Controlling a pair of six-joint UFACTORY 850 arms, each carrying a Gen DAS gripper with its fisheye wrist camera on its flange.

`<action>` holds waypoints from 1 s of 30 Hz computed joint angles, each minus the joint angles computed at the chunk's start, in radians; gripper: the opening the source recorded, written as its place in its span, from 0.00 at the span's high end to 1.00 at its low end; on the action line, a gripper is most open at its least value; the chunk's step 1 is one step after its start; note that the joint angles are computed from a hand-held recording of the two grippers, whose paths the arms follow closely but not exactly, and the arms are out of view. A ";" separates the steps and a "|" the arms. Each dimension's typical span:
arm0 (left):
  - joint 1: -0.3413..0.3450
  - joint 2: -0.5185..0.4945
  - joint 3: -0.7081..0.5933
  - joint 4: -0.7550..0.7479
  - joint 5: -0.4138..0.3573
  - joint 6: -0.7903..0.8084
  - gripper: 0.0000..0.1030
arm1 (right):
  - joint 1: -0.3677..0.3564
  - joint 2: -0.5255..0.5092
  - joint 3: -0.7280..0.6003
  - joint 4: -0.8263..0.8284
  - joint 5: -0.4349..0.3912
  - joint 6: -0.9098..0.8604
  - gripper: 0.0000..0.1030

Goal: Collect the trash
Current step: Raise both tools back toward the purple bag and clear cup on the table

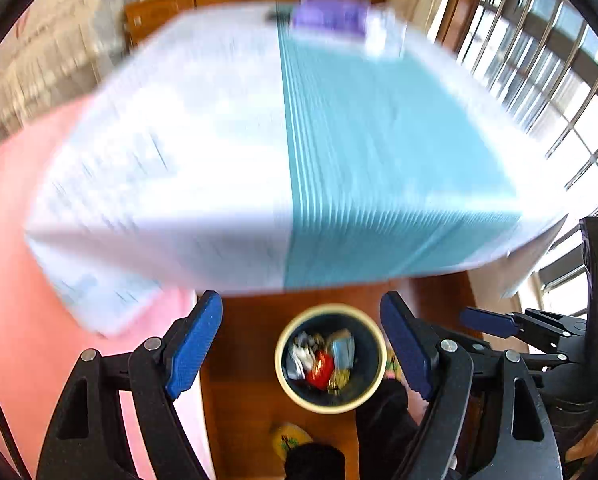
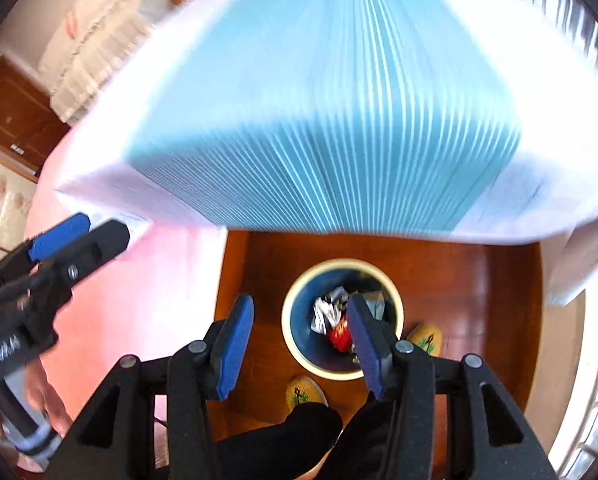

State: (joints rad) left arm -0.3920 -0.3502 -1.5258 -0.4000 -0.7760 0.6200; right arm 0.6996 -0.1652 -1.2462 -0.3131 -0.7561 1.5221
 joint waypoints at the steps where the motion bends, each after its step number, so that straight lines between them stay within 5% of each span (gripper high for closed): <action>1: 0.006 0.003 -0.029 -0.013 -0.015 0.005 0.23 | 0.006 0.007 -0.025 -0.024 -0.034 -0.001 0.52; 8: 0.026 -0.003 -0.240 -0.066 -0.097 0.030 0.23 | 0.034 0.001 -0.227 -0.218 -0.271 0.013 0.52; 18: 0.019 -0.035 -0.461 -0.064 -0.086 0.045 0.23 | 0.052 -0.042 -0.452 -0.425 -0.486 -0.019 0.52; 30: -0.015 -0.215 -0.765 -0.008 -0.125 -0.040 0.30 | -0.075 0.027 -0.418 -0.388 -0.394 0.006 0.52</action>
State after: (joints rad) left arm -0.4068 -0.5657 -2.2910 -0.4076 -0.9008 0.5802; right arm 0.6245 -0.1379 -1.6641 -0.7009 -1.1502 1.5284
